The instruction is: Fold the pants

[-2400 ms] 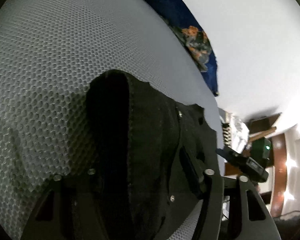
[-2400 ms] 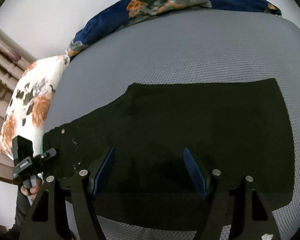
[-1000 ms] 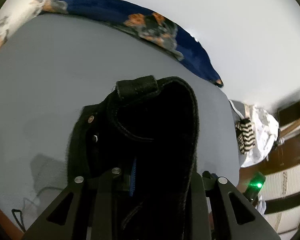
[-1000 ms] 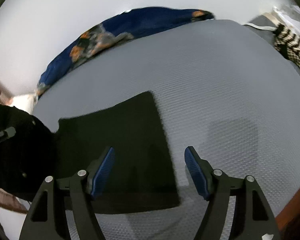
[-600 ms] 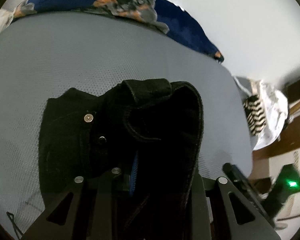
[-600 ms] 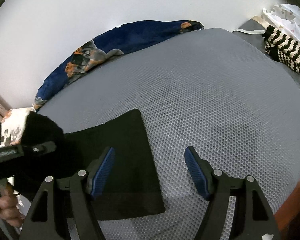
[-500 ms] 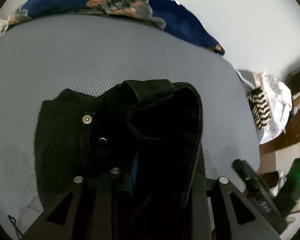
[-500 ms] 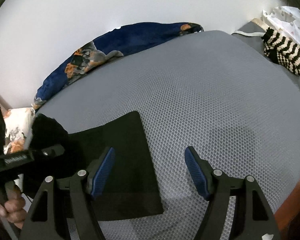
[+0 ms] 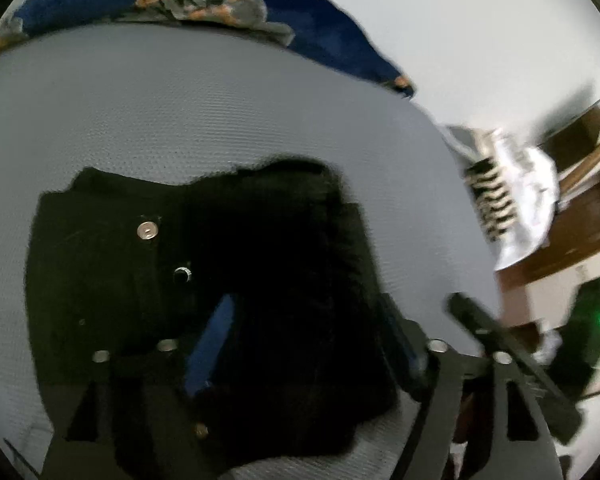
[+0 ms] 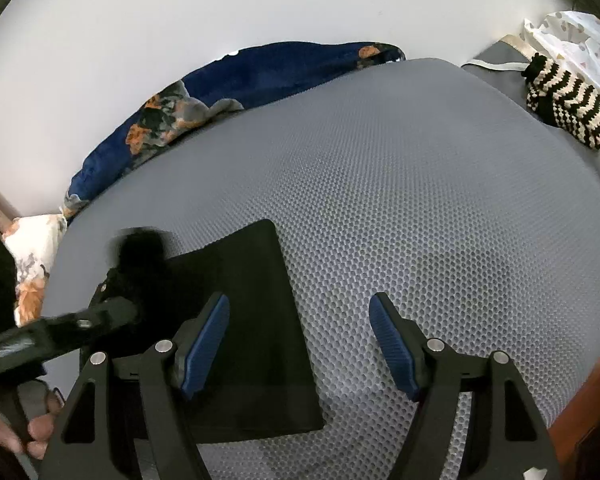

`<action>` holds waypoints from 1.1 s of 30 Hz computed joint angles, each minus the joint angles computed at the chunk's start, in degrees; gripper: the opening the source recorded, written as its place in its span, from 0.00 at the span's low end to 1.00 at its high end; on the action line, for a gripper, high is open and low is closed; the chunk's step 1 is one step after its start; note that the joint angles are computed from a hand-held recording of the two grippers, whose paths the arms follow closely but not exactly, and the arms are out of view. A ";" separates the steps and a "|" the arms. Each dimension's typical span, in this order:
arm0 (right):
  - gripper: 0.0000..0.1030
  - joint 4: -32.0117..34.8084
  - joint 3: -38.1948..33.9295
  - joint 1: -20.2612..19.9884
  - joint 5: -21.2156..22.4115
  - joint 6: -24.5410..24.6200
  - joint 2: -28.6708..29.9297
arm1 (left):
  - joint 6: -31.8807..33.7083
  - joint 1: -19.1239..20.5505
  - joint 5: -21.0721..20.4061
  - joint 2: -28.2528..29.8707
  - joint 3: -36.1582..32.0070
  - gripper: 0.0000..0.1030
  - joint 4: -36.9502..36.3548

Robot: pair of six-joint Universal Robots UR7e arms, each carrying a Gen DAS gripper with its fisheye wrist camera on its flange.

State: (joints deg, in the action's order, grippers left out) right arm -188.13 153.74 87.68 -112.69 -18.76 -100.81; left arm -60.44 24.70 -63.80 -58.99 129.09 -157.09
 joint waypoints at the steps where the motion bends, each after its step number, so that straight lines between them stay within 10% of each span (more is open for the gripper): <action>1: 0.68 0.02 0.02 -0.16 0.06 -0.04 0.12 | 0.23 -0.38 -0.01 -0.32 0.62 0.73 -1.28; 15: 0.68 22.65 -4.04 -4.89 16.96 -3.77 -1.79 | -16.96 -6.97 11.55 -15.50 9.00 0.73 21.63; 33: 0.68 34.67 -14.77 -9.32 22.57 -4.43 10.23 | -31.11 -9.15 9.61 -22.11 13.55 0.73 34.65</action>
